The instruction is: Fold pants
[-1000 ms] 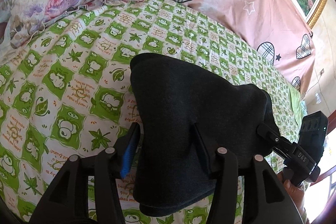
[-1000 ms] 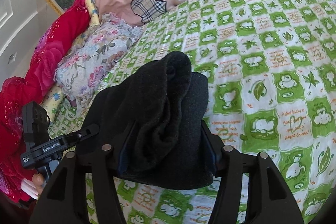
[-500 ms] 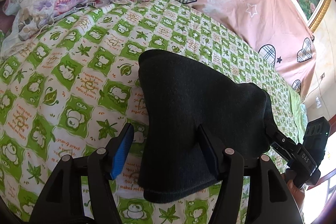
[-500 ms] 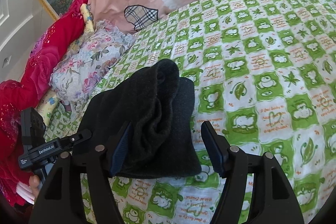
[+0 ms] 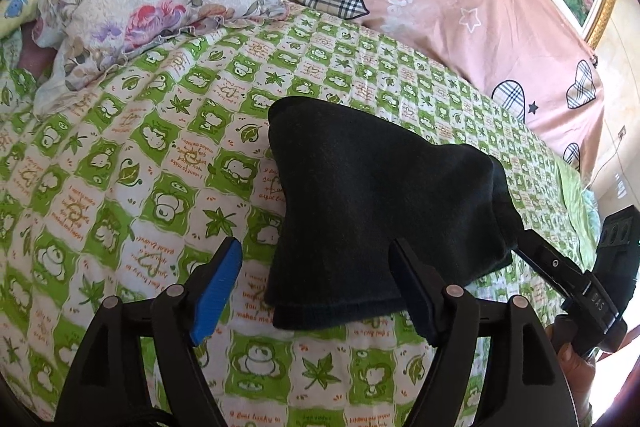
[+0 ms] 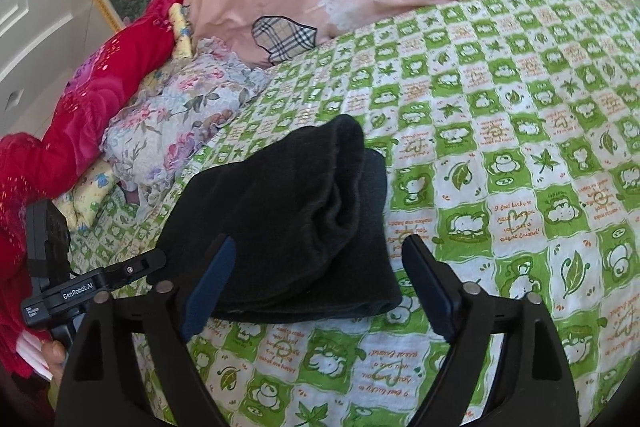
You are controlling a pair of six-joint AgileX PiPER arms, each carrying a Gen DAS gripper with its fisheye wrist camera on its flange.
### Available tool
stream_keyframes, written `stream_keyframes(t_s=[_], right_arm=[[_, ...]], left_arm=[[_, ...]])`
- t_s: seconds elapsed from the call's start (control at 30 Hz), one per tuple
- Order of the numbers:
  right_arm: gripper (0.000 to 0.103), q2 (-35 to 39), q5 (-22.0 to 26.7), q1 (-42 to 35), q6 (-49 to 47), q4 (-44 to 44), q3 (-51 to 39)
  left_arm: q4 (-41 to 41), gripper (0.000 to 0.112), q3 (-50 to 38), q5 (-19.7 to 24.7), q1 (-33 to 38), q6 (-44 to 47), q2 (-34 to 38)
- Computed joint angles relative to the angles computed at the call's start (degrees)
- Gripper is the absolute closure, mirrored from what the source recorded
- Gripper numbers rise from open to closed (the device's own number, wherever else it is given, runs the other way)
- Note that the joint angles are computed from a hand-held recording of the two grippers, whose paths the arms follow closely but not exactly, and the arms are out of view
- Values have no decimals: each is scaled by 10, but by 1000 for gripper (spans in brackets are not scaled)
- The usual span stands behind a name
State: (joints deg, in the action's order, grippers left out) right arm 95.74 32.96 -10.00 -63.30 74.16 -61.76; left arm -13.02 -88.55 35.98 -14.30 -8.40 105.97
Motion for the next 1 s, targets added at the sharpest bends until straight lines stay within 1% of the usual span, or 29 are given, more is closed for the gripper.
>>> stream_keyframes(t_s=[0.2,0.37,0.43,0.57,0.63,0.77,0.83,1.0], right_arm=[[8,-39,-18,12,-52,15,37],[3,-70,-21,12,-97,38,67],[1,-81,-19,12,-114,48,78],[1,-100,-25,15,-140,63,97],[1,-108,-34,20,-148,67,106],[1,-121,-33,25,-186,97,127],[1,-128,-44,35,-210,115,140],[1,-134,-78,58,-270,158,163]], left_arm=[[58,31,40,-23,-22,-47,-33],[127,30,73,-37,-48,-100,-58],[168,30,84,-43,-61,-130,-67],[243,29,103,-48,-86,-188,-83],[262,28,111,-50,-93,-202,-89],[295,28,123,-50,-104,-231,-98],[314,28,130,-50,-110,-250,-102],[430,28,141,-32,-140,-353,-100]])
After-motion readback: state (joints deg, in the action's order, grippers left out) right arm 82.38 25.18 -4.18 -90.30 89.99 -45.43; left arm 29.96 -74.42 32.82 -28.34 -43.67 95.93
